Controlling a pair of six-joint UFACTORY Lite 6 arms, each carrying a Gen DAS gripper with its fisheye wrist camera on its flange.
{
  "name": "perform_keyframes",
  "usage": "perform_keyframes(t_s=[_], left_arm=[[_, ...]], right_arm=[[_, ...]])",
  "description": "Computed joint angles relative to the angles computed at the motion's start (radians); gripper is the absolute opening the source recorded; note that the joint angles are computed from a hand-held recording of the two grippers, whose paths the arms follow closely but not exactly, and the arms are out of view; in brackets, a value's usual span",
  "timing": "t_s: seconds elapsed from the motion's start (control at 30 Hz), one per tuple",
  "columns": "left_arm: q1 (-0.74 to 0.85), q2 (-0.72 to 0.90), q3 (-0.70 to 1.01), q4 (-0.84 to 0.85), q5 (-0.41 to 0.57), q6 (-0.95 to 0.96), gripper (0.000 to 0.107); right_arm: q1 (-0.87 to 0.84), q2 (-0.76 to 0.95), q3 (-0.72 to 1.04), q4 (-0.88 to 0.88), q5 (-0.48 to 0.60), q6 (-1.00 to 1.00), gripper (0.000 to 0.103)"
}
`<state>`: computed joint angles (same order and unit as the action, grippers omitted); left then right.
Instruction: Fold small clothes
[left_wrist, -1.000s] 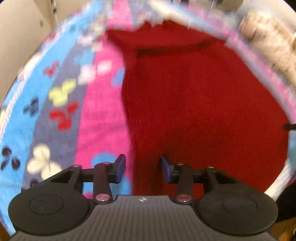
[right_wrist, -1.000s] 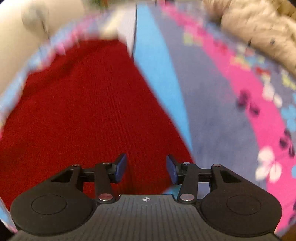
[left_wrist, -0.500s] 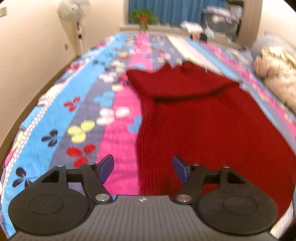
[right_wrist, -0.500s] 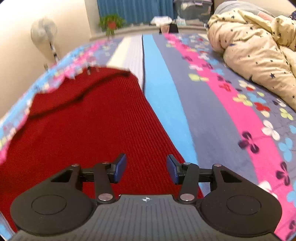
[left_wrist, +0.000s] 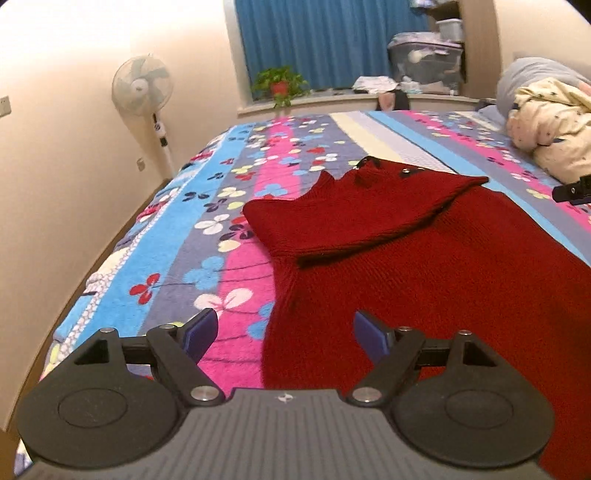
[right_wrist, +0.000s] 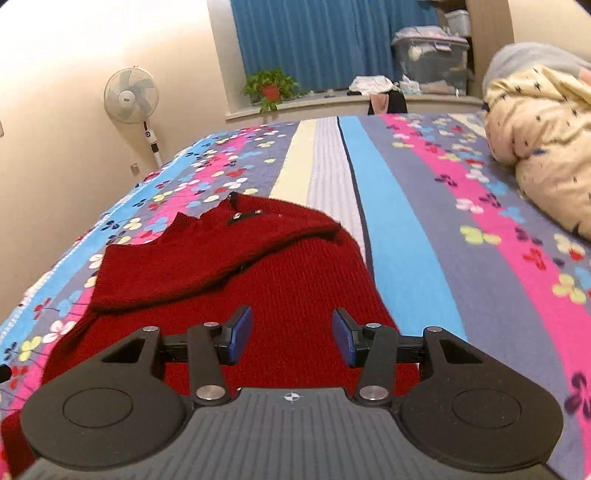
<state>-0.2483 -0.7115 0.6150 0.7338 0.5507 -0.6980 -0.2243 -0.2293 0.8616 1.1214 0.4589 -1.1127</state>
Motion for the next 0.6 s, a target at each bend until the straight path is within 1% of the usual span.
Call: perform_keyframes(t_s=[0.1, 0.17, 0.23, 0.27, 0.33, 0.43, 0.5, 0.57, 0.6], left_arm=[[-0.143, 0.225, 0.129, 0.237, 0.077, -0.314, 0.085], [-0.217, 0.414, 0.246, 0.385, 0.108, -0.52, 0.085], [-0.258, 0.601, 0.381, 0.474, 0.127, -0.648, 0.087], [-0.274, 0.704, 0.481, 0.469, 0.15, -0.652, 0.087], [-0.285, 0.896, 0.685, 0.425, 0.159, -0.622, 0.087], [-0.294, 1.186, 0.999, 0.417, 0.175, -0.62, 0.088], [-0.302, 1.362, 1.208, 0.389, 0.188, -0.555, 0.088], [-0.309, 1.529, 1.418, 0.357, 0.195, -0.459, 0.092], [-0.309, 1.608, 1.522, 0.342, 0.187, -0.408, 0.097]], right_arm=[[0.018, 0.09, 0.053, 0.069, -0.036, -0.07, 0.05], [0.025, 0.152, 0.1, 0.053, -0.054, -0.035, 0.05], [0.012, 0.206, 0.159, 0.028, -0.042, 0.022, 0.05], [0.001, 0.232, 0.194, 0.009, -0.031, 0.059, 0.051], [-0.02, 0.269, 0.243, -0.016, -0.019, 0.115, 0.051], [-0.044, 0.317, 0.299, -0.075, -0.034, 0.207, 0.05], [-0.06, 0.344, 0.324, -0.119, -0.037, 0.259, 0.05], [-0.072, 0.364, 0.346, -0.182, -0.041, 0.329, 0.05], [-0.082, 0.375, 0.357, -0.197, -0.033, 0.346, 0.05]])
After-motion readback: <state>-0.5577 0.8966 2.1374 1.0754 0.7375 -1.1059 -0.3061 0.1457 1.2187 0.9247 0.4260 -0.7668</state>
